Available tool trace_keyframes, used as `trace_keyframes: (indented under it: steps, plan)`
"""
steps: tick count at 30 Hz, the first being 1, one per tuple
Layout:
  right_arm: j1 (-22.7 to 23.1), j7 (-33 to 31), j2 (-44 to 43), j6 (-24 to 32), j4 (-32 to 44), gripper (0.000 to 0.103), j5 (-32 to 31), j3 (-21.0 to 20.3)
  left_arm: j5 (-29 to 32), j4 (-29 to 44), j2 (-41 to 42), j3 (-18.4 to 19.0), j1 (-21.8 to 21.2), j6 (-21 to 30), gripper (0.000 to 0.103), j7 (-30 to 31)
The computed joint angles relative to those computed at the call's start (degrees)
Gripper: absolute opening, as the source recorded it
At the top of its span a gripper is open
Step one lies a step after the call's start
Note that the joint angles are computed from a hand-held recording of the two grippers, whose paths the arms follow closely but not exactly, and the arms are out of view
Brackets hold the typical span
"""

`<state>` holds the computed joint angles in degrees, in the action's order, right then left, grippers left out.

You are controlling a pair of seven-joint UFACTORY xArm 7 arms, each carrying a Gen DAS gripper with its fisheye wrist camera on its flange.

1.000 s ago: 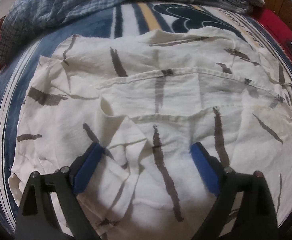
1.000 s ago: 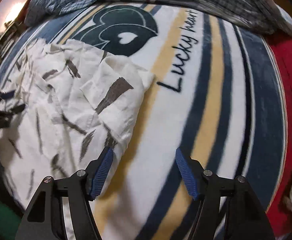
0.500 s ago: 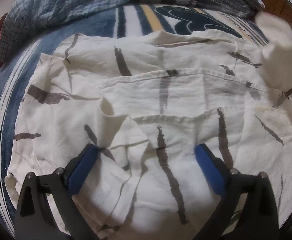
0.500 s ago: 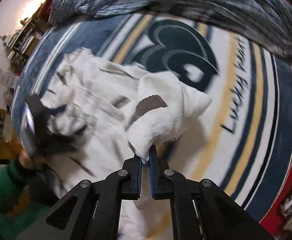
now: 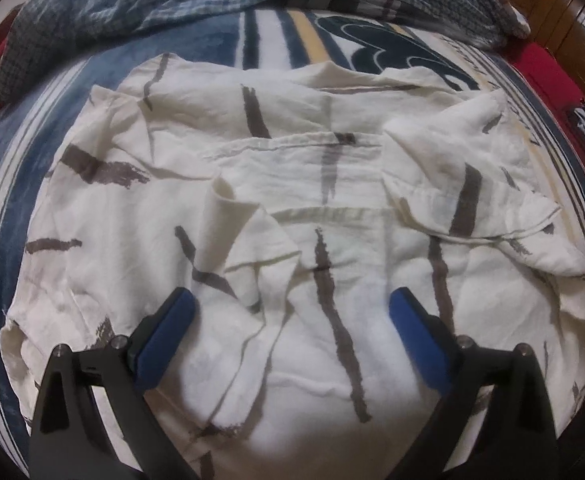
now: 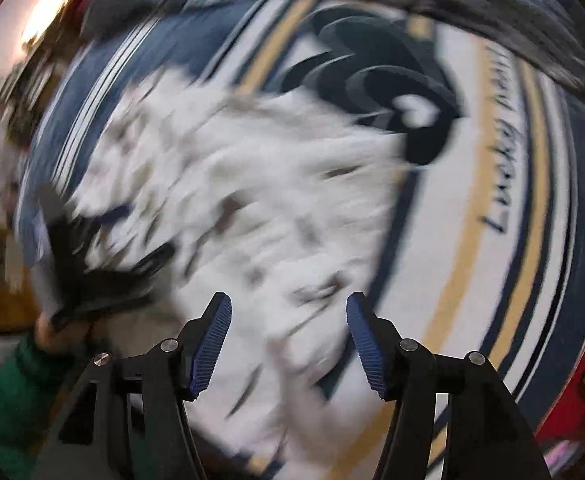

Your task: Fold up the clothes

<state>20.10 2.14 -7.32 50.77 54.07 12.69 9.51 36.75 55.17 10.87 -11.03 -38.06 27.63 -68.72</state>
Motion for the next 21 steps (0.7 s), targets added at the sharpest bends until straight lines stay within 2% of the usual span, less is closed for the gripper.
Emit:
trace_keyframes:
  steps: [3, 7, 8, 9, 10, 11, 12, 13, 16, 17, 18, 19, 20, 21]
  plan:
    - [0.81, -6.05, 1.22, -7.16, -3.96, 0.061, 0.74, 0.09, 0.47, 0.20, 0.14, -0.17, -0.34, 1.30, 0.099, 0.52]
    - [2.40, -13.89, 3.76, -12.57, -6.50, 0.061, 0.09, 1.17, -0.62, 1.02, 0.74, -0.31, -0.28, 2.30, 0.100, 1.32]
    - [2.59, -14.21, 4.61, -12.60, -6.46, 0.057, -0.02, 1.35, -0.74, 1.22, 0.88, -0.28, -0.34, 2.54, 0.100, 1.39]
    - [2.63, -14.04, 5.00, -12.37, -6.44, 0.037, 0.25, 1.39, -0.79, 1.37, 0.98, -0.23, -0.42, 2.72, 0.100, 1.39]
    - [2.56, -13.72, 4.86, -12.33, -6.63, 0.025, 1.14, 1.31, -0.71, 1.35, 1.00, -0.17, -0.48, 2.67, 0.100, 1.35]
    - [2.50, -14.08, 4.20, -12.50, -6.91, 0.023, 2.80, 1.14, -0.54, 1.23, 0.97, -0.09, -0.53, 2.47, 0.100, 1.27]
    - [2.48, -15.01, 3.16, -12.81, -7.20, 0.014, 5.12, 0.86, -0.32, 0.94, 0.89, 0.02, -0.53, 2.02, 0.100, 0.99]
    - [2.65, -16.17, 1.53, -13.46, -7.66, 0.014, 7.25, 0.68, -0.18, 0.75, 0.79, 0.09, -0.54, 1.74, 0.100, 0.77]
    - [4.18, -16.41, -3.02, -13.03, -7.52, 0.014, 5.28, 2.08, -0.01, 0.47, 0.47, 0.12, -0.55, 1.56, 0.100, 0.32]
    - [7.27, -17.92, -3.45, -11.72, -7.04, 0.014, 5.60, 0.78, 0.05, 0.28, 0.31, 0.13, -0.51, 1.40, 0.100, 0.04]
    - [8.50, -18.09, -3.32, -9.95, -6.48, 0.014, 3.52, 1.87, -0.07, 0.13, 0.21, 0.04, -0.41, 1.26, 0.100, 0.14]
    - [7.58, -16.92, -2.71, -7.71, -5.66, 0.014, -0.95, 5.37, -0.22, 0.05, 0.12, -0.05, -0.31, 1.15, 0.100, 0.36]
    - [8.50, -15.08, -1.65, -5.16, -4.38, 0.015, -6.23, 7.30, -0.37, -0.17, -0.11, -0.07, -0.19, 0.91, 0.100, 0.34]
    - [8.70, -13.84, -0.68, -3.12, -3.36, 0.022, -9.57, 9.01, -0.79, -0.57, -0.47, -0.15, -0.01, 0.64, 0.100, 0.35]
